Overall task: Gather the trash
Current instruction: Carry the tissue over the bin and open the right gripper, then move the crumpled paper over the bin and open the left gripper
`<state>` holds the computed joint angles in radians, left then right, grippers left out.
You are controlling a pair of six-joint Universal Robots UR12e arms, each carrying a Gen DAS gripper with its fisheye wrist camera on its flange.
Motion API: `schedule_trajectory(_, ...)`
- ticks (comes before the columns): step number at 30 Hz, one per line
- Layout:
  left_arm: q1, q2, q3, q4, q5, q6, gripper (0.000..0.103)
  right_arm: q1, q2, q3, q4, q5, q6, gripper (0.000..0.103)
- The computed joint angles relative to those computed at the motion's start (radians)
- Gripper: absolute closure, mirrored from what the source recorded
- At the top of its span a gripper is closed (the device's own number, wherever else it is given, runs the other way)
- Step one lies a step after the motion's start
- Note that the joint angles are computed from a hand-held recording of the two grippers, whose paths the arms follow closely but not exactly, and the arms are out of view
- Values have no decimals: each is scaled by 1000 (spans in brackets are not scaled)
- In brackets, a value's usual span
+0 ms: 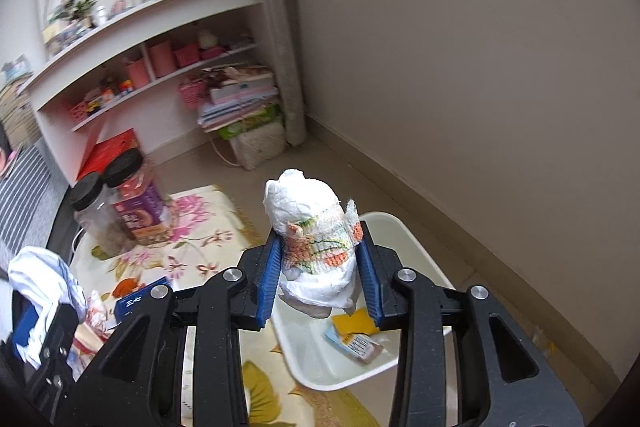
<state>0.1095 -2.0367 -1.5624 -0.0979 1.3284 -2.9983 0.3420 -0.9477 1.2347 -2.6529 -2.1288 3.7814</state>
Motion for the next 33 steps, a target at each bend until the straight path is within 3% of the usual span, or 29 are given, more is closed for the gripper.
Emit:
schedule_trajectory(3,-19,0,-2,-2,2,10,38,-15,-16,20,24,5,24,66)
schedule_trajectory(8,-49,-7,18,-32,-6,20,38,-33,-44,58,41,-16,70,35)
schedule_trajectory(9,-55,-9,24,-39,-8,19,38,-36,-50,66,37,-24,81,32)
schedule_trajectory(17,-103,-26,54,-78,-8,54,38,-60,-107,148,16,-84,183,24)
schedule_trajectory(25,-135,-46,82,-134,-6,84,38,-72,-140,194,-10,-90,229,22)
schedule_trajectory(28,-141,-54,99,-167,-22,88,35,-74,-144,200,-13,-94,236,20)
schedule_trajectory(30,-143,-57,107,-188,-38,101,25,-72,-144,198,-12,-101,243,19)
schedule_trajectory(33,-144,-60,117,-207,-55,102,22,-67,-142,196,-11,-124,249,16)
